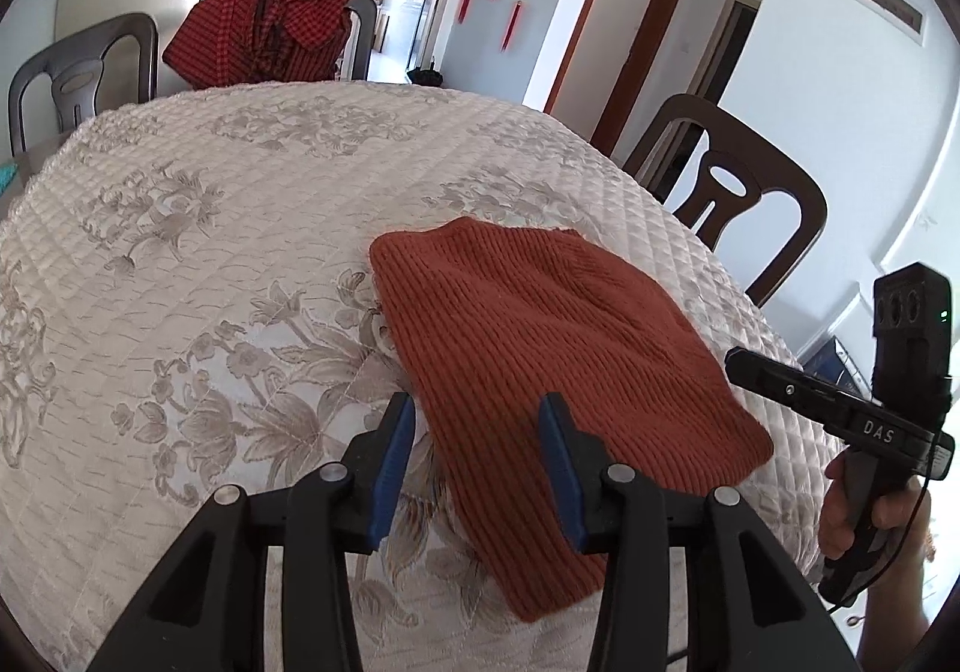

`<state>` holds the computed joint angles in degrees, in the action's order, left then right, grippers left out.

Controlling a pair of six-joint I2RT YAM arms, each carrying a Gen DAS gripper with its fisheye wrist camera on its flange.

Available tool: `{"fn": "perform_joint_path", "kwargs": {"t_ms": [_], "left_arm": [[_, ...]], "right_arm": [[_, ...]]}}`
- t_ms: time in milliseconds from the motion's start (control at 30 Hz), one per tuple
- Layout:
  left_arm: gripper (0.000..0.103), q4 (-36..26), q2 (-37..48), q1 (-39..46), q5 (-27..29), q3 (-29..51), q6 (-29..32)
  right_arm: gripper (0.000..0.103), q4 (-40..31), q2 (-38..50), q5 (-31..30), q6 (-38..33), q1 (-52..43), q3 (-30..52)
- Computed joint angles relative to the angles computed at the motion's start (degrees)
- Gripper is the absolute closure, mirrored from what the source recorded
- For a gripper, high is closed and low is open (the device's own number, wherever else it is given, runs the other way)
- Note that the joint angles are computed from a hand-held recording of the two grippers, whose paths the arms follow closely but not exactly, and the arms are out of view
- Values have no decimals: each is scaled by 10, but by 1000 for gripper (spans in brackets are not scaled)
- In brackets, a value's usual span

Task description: Fold small clothes

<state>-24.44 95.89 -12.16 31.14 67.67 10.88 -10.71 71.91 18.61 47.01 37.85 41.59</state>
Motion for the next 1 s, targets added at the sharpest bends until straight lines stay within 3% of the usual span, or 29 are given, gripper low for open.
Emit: {"fn": "perform_joint_path", "kwargs": {"t_ms": [400, 667, 767, 1000], "left_arm": [[50, -5, 43, 1, 19, 32, -17], [43, -33, 109, 24, 100, 76, -37], [43, -23, 111, 30, 125, 63, -51], [43, -15, 96, 22, 125, 42, -38]], "right_arm": [[55, 41, 26, -89, 8, -70, -18], [52, 73, 34, -132, 14, -95, -28], [52, 81, 31, -145, 14, -98, -35], [52, 108, 21, -173, 20, -95, -56]]}}
